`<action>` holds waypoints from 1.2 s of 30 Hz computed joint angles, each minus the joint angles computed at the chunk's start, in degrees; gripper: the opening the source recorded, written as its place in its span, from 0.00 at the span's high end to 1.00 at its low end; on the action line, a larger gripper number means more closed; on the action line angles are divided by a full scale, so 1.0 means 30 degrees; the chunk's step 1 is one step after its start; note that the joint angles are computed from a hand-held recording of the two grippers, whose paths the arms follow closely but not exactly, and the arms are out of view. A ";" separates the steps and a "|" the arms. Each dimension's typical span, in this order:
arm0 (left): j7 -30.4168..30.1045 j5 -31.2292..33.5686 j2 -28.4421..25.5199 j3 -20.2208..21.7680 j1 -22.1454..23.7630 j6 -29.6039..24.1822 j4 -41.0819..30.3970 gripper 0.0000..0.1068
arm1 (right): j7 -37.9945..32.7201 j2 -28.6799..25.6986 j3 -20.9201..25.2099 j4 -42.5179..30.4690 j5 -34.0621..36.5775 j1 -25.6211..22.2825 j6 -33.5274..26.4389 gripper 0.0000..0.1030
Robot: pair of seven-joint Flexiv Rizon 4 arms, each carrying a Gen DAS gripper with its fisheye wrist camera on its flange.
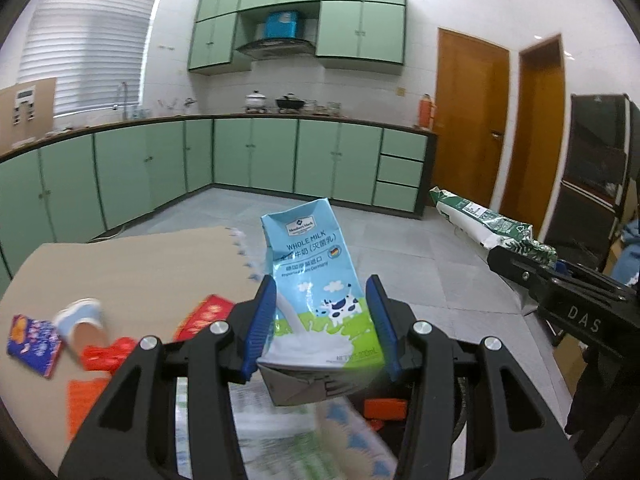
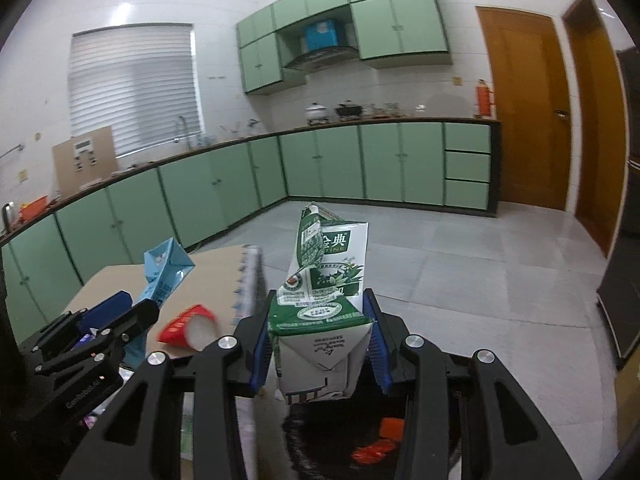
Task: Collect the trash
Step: 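Carry both milk cartons over the black bin and open both tools, then move both tools back over the remaining trash on the table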
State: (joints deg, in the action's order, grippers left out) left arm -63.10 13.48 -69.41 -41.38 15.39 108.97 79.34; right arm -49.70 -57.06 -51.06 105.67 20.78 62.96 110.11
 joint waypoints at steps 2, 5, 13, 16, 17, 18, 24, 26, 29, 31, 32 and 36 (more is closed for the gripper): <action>0.0248 -0.0145 -0.0451 0.0005 -0.0632 -0.0429 -0.0776 0.58 | 0.0038 -0.0063 0.0130 0.0057 0.0037 -0.0370 -0.0068 0.61; 0.0852 -0.0532 -0.1070 -0.0010 -0.1479 -0.1096 -0.1905 0.58 | 0.0120 -0.0179 0.0461 0.0294 0.0054 -0.0970 0.0036 0.61; 0.3351 -0.2902 -0.2280 0.0087 -0.3420 -0.3896 -0.4897 0.57 | 0.0215 -0.0637 0.1850 -0.0025 -0.0609 -0.3053 -0.0405 0.60; 0.4082 -0.4069 -0.2519 0.0614 -0.4183 -0.5284 -0.5989 0.54 | 0.0171 -0.0885 0.2530 -0.0449 -0.1393 -0.4012 -0.0923 0.56; 0.4205 -0.4456 -0.2552 0.0823 -0.4406 -0.5561 -0.6257 0.53 | 0.0255 -0.0885 0.2801 -0.0561 -0.1700 -0.4305 -0.1313 0.48; 0.4264 -0.4812 -0.2504 0.1040 -0.4539 -0.5698 -0.6306 0.53 | 0.0437 -0.0873 0.3031 -0.0564 -0.1905 -0.4525 -0.1497 0.45; 0.5164 -0.6073 -0.1815 0.0760 -0.3776 -0.4609 -0.4769 0.46 | 0.1626 -0.0902 0.2672 0.0458 -0.1764 -0.3833 -0.1081 0.22; 0.5388 -0.6019 -0.1406 0.0523 -0.3120 -0.3559 -0.3664 0.44 | 0.1708 -0.0684 0.2694 0.0506 -0.1764 -0.3677 -0.0745 0.17; 0.5165 -0.5048 -0.0857 -0.0043 -0.1747 -0.1926 -0.1880 0.41 | 0.1388 -0.0251 0.3104 0.0426 -0.1666 -0.3510 0.0138 0.14; 0.4514 -0.4269 -0.0371 -0.0045 -0.0821 -0.0830 -0.0781 0.38 | 0.0814 0.0017 0.3420 0.0187 -0.1583 -0.3328 0.0668 0.12; 0.4124 -0.3946 -0.0136 0.0062 -0.0416 -0.0217 -0.0238 0.38 | 0.0495 0.0134 0.3527 -0.0010 -0.1498 -0.3212 0.0743 0.12; 0.2518 -0.3420 0.0920 0.1407 0.0517 0.1960 0.1489 0.37 | -0.0845 0.0740 0.5378 -0.1147 -0.1942 -0.3832 0.1480 0.11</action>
State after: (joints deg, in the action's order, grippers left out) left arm -55.54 3.22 -66.65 -37.16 16.94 114.85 83.81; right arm -52.24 -54.84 -34.93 102.23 14.95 51.46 114.55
